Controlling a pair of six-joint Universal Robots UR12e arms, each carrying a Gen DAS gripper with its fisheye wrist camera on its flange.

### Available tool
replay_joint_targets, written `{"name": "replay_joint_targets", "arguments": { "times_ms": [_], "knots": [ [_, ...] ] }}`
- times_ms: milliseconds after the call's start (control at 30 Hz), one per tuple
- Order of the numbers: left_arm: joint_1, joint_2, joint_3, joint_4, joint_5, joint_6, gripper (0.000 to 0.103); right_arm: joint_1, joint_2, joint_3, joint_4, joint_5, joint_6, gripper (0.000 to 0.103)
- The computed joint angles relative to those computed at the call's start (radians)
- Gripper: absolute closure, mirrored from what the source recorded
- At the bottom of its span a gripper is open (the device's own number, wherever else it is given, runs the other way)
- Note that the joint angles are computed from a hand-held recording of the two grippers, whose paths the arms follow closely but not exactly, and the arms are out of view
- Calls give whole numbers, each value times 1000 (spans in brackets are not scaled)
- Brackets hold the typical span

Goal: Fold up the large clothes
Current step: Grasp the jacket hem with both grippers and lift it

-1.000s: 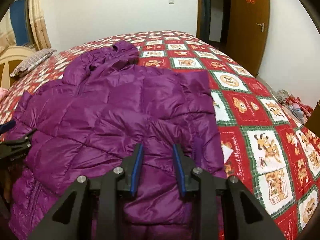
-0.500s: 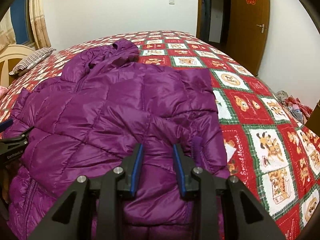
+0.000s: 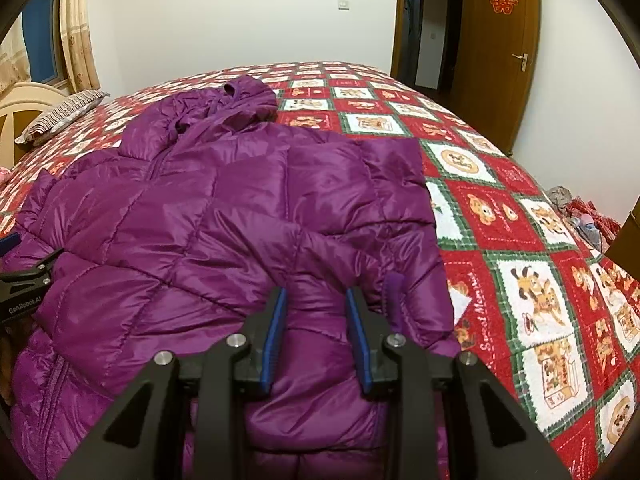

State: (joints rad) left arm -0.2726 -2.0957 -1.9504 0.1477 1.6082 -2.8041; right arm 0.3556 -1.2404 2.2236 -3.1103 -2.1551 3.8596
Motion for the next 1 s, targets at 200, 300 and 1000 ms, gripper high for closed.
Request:
{"name": "replay_joint_targets", "arguments": {
  "times_ms": [200, 300, 1000],
  "knots": [
    [28, 54, 25, -140, -53, 24, 4, -16, -28, 11, 8, 56, -27, 65],
    [51, 66, 62, -141, -134, 53, 3, -35, -72, 22, -20, 112, -90, 39],
    [-30, -296, 745, -603, -152, -148, 4, -306, 144, -359, 26, 445, -197, 21]
  ]
}}
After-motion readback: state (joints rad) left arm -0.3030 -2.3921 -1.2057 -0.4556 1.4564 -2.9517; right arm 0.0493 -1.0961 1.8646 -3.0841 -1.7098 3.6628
